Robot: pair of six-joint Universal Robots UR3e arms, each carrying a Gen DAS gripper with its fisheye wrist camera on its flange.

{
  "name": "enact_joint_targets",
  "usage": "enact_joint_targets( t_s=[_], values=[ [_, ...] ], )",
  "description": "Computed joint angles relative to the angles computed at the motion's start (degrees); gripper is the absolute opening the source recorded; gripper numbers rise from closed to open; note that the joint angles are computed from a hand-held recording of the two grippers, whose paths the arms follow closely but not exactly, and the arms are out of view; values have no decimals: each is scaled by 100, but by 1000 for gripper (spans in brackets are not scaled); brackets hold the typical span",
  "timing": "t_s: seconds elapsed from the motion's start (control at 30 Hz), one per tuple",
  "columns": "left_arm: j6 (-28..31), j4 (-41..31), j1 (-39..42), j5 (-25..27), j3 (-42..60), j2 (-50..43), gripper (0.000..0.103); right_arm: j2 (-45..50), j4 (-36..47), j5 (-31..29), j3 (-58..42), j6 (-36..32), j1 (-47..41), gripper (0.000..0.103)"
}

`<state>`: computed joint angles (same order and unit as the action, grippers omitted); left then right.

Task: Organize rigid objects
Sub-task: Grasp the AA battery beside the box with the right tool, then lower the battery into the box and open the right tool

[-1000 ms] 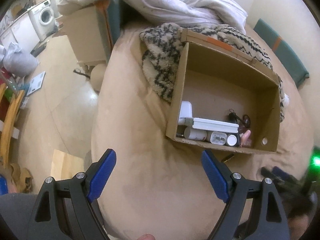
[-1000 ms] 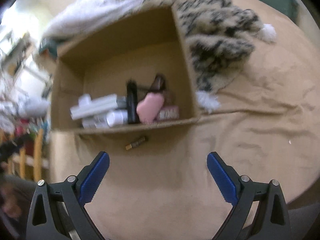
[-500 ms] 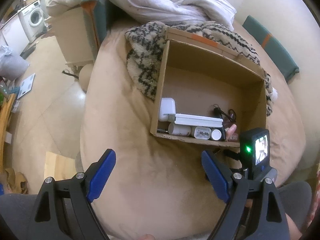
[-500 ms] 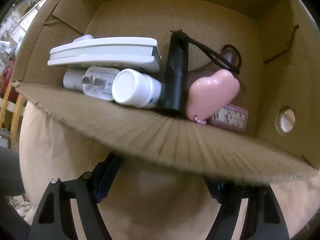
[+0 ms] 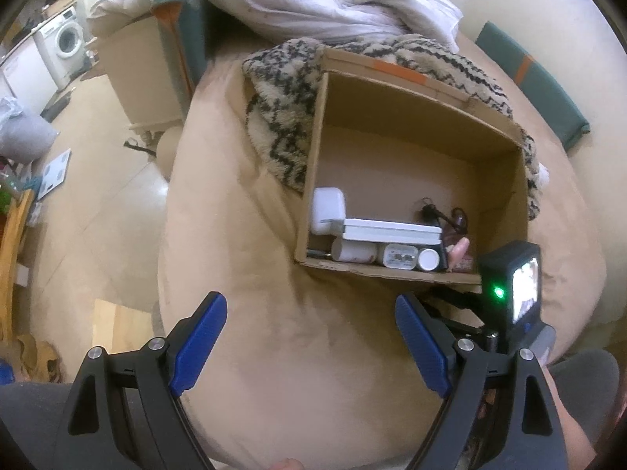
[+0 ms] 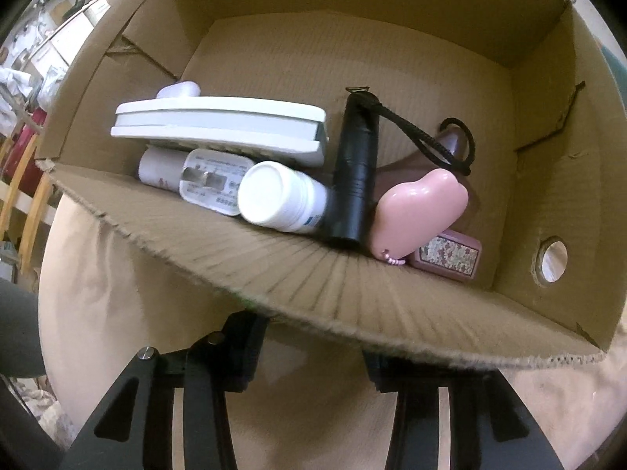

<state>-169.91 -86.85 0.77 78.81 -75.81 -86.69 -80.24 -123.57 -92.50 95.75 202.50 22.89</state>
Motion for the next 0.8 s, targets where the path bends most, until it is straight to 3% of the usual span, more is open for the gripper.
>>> enact_joint_targets(
  t_s=[0.2,0.4,0.67,0.8],
  values=[
    [-79,85,22,88,-47,-27,86,-89,564,62,-365,337,191,45],
    [-82,95,74,78,-70,2,86,-875,588,479,-242,624,167,45],
    [-104,79,94,66,-36,-16,86,-1669,912,405,-432,445,38,45],
    [-130,94,74,87,-23,-40,86,-1772,1123,327,-703,166,-470,46]
  ],
)
